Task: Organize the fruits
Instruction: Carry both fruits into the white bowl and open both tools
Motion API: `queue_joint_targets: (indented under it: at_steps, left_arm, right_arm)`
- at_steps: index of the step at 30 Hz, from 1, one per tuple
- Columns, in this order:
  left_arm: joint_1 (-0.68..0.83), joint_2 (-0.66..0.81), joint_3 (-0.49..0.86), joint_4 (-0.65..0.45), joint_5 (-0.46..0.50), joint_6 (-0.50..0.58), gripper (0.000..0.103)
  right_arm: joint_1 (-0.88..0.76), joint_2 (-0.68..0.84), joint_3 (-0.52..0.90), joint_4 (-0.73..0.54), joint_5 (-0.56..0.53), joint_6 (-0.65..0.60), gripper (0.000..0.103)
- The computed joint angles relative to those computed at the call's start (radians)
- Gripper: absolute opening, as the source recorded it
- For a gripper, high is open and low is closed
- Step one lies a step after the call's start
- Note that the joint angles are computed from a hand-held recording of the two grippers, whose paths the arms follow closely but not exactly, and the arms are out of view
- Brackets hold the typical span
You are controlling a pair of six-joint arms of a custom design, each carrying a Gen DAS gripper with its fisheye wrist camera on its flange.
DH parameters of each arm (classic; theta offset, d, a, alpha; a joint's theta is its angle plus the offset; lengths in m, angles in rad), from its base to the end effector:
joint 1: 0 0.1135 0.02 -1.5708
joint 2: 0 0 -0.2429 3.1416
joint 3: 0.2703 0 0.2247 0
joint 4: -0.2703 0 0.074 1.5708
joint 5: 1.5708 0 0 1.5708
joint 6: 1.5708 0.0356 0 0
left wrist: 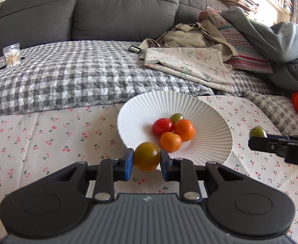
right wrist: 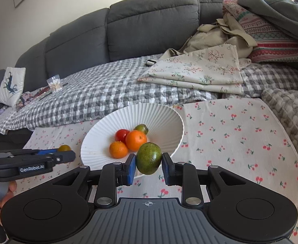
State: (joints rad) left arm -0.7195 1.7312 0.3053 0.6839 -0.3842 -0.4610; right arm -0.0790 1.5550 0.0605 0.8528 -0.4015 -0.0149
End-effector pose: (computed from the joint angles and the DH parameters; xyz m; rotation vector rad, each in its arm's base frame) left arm 0.1805 -0.1404 0.0754 0.0990 2.2524 -0.1870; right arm 0.1786 -0.0002 0.0811 -0.1516 2.1751 0.3899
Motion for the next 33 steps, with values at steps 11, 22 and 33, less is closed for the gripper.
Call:
queue_joint_targets:
  at_steps: [11, 22, 33]
  left_arm:
    - [0.008, 0.191, 0.127, 0.065, 0.037, 0.071, 0.025]
    - [0.025, 0.297, 0.18, 0.12, 0.042, 0.111, 0.026]
    - [0.02, 0.246, 0.146, 0.124, 0.02, 0.106, 0.055]
  right_arm:
    - [0.132, 0.196, 0.073, 0.138, 0.094, 0.002, 0.026]
    - [0.216, 0.366, 0.178, 0.18, 0.158, 0.0, 0.026]
    - [0.188, 0.34, 0.166, 0.181, 0.143, 0.024, 0.031]
